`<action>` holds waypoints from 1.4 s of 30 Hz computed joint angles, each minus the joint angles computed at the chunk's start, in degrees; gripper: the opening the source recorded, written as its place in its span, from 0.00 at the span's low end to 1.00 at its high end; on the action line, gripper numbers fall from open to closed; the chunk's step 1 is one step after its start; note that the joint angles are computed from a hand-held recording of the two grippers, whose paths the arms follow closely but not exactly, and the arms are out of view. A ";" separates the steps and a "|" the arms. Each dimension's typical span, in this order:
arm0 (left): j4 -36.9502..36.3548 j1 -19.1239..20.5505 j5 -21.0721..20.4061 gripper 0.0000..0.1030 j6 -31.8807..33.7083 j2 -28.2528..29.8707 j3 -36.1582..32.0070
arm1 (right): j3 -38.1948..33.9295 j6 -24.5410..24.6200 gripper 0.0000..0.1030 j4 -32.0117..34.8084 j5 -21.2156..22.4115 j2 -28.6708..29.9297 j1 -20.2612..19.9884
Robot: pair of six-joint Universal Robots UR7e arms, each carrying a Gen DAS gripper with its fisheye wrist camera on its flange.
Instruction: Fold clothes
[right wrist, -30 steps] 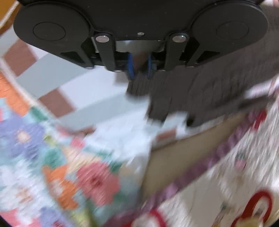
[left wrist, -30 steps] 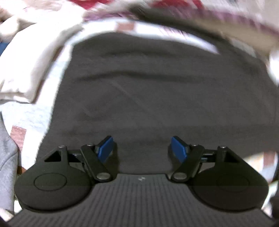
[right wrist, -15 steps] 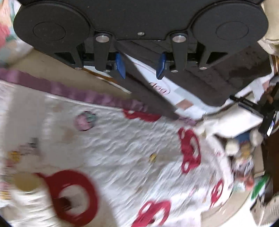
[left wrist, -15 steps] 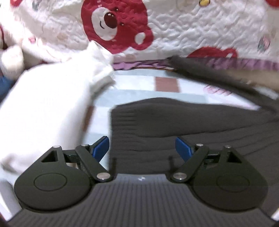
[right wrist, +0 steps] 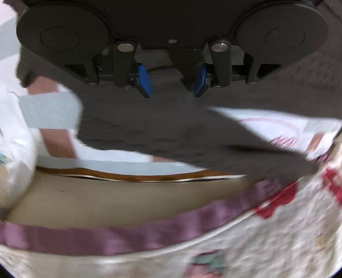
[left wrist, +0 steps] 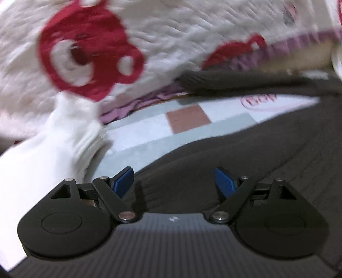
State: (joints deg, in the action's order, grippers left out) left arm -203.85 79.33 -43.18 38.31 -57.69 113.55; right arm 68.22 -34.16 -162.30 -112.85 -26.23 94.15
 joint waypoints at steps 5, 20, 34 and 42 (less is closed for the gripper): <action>-9.04 1.76 -4.26 0.87 14.29 4.89 -3.19 | -6.24 1.94 0.49 16.00 2.64 -0.98 -0.82; 4.67 -0.68 1.06 0.32 -9.97 4.32 -4.31 | -3.62 1.96 0.69 10.20 6.25 0.15 -0.82; 2.16 0.06 9.94 0.09 -4.47 8.18 -11.77 | -12.01 -7.63 0.00 -6.63 7.82 8.25 -0.04; -0.52 -1.31 8.82 0.51 -11.36 7.16 -11.03 | -11.87 2.18 0.15 0.60 7.43 4.72 -1.42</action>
